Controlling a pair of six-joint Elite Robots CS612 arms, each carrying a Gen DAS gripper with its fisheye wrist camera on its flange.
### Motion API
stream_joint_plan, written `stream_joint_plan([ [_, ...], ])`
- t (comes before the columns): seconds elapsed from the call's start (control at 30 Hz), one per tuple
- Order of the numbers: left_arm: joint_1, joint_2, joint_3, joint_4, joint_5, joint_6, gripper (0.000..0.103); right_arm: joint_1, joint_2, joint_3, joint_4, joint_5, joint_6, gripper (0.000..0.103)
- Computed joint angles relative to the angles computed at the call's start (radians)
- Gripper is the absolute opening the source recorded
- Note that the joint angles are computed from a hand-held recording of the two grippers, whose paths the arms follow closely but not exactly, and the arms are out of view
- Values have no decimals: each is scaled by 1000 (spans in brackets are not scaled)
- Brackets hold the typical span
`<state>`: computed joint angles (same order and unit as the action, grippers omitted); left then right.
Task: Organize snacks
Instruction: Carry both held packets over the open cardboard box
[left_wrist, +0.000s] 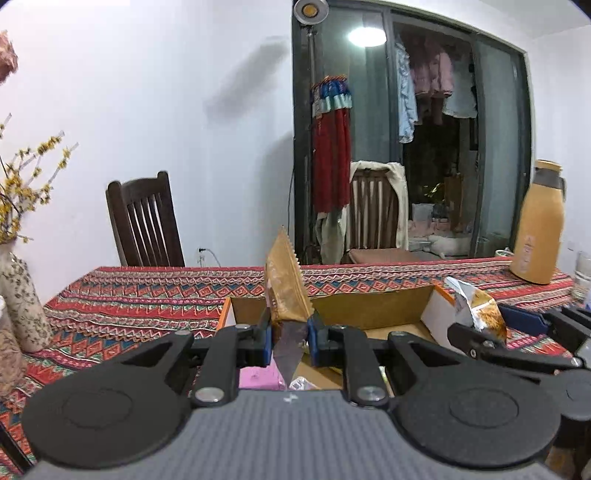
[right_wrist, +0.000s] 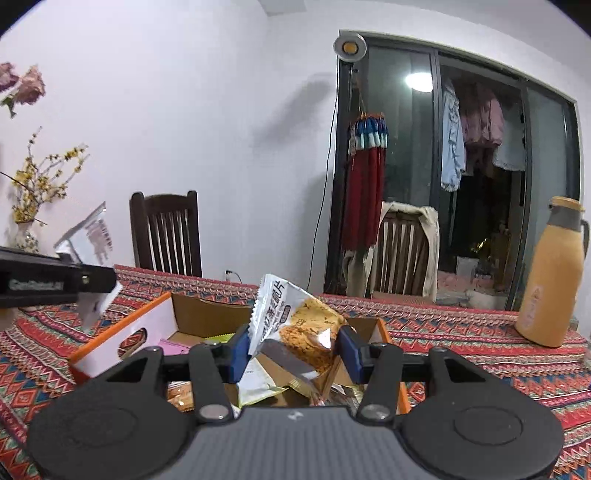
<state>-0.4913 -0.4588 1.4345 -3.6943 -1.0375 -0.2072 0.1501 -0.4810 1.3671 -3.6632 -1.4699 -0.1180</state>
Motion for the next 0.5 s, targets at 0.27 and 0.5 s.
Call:
stream_joint_plan([
  [0.27, 25, 45, -76, 139, -3, -52, 18, 0, 43, -60, 90, -4, -8, 50],
  [0.5, 19, 38, -49, 124, 4, -66, 51, 5, 43, -53, 84, -31, 6, 65],
])
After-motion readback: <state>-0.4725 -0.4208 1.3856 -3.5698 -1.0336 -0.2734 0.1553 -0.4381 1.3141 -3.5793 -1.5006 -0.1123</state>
